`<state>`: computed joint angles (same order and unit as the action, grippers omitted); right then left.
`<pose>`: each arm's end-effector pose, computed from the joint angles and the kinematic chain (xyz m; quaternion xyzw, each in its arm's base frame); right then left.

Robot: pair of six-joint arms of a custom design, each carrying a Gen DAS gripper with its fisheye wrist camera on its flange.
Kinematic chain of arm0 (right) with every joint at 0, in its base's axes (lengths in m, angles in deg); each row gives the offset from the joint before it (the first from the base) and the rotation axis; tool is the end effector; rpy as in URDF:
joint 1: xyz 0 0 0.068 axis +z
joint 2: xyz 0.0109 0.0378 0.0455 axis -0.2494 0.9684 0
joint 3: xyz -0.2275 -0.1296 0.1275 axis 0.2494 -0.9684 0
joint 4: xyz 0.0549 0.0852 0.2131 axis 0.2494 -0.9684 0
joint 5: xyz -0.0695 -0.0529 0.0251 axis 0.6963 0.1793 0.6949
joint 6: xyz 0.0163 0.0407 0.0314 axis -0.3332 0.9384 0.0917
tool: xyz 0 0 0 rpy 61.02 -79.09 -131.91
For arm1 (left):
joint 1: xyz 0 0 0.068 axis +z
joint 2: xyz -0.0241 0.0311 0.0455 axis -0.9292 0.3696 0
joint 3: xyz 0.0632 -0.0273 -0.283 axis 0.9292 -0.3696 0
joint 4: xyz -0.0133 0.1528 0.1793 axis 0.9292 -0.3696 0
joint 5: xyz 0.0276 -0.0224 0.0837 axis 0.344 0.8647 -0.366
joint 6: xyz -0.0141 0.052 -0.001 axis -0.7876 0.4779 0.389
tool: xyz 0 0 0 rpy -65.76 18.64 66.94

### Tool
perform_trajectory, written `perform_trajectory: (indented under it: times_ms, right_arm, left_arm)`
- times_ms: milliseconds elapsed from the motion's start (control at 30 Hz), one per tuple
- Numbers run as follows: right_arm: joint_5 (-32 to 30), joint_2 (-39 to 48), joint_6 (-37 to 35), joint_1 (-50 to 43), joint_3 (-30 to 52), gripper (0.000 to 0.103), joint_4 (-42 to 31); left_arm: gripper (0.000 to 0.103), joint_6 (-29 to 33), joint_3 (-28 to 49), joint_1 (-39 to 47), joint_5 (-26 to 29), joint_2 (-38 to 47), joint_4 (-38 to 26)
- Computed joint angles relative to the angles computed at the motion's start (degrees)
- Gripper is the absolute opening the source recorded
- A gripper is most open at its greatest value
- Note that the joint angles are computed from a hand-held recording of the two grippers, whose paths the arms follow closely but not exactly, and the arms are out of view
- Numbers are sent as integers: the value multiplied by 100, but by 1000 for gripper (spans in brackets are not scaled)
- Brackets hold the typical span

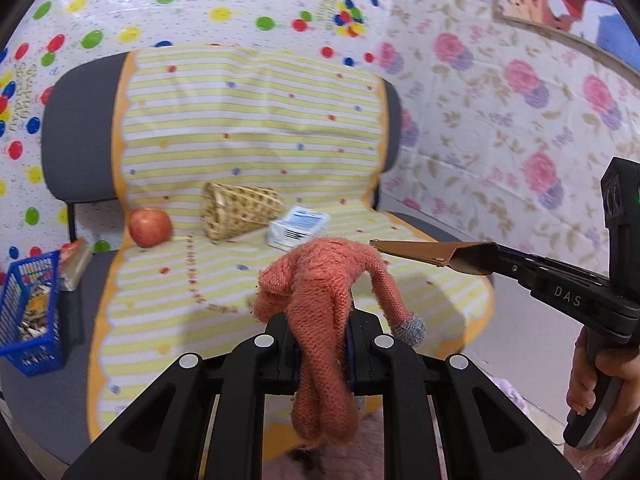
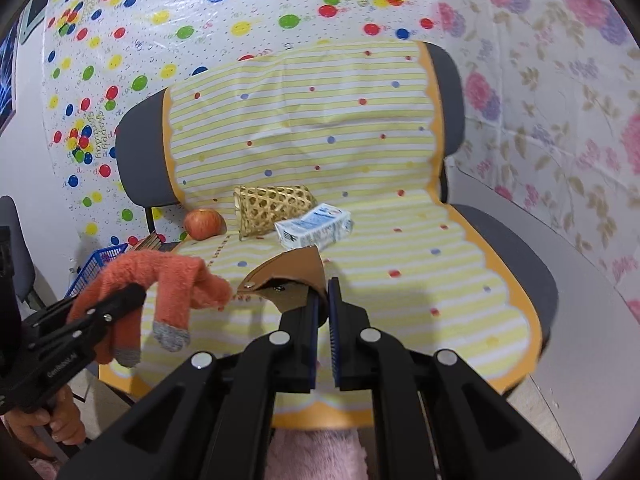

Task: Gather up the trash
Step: 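Carry the glove and paper scrap over the pink bin and open both grippers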

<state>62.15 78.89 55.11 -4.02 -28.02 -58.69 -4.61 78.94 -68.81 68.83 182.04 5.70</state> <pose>0.3617 0.0793 0.1965 -0.1661 0.8471 0.1976 0.4645 0.2715 -0.0046 0.1693 -0.0385 0.8599 -0.0630 0.5051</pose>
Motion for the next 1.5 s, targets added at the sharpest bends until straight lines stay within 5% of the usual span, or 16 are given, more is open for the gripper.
perform_trajectory:
  times_ms: [300, 600, 1233, 1333, 1400, 1500]
  right_arm:
    - [-68, -818, -156, -751, -1191, 5, 316]
    - [12, -1577, -566, -2031, -2336, 6, 314]
    - [-401, -1242, -1345, -3720, -3035, 6, 227]
    - [-405, -1051, -1334, -3701, -2945, 6, 278]
    - [-363, -843, -1287, -3651, -2899, 6, 410]
    - [-427, -473, -1261, -3606, -2712, 8, 385]
  left_arm:
    - [16, 12, -114, -1265, -405, 27, 115]
    - [17, -66, 14, -2317, -73, 543, 473]
    - [21, -288, 1242, -3325, 368, 1868, -137]
    - [34, -224, 1446, -3419, 233, 1986, -293]
    - [58, -278, 1488, -3428, 195, 2008, -275]
    - [66, -285, 1498, -3409, 166, 1969, -275]
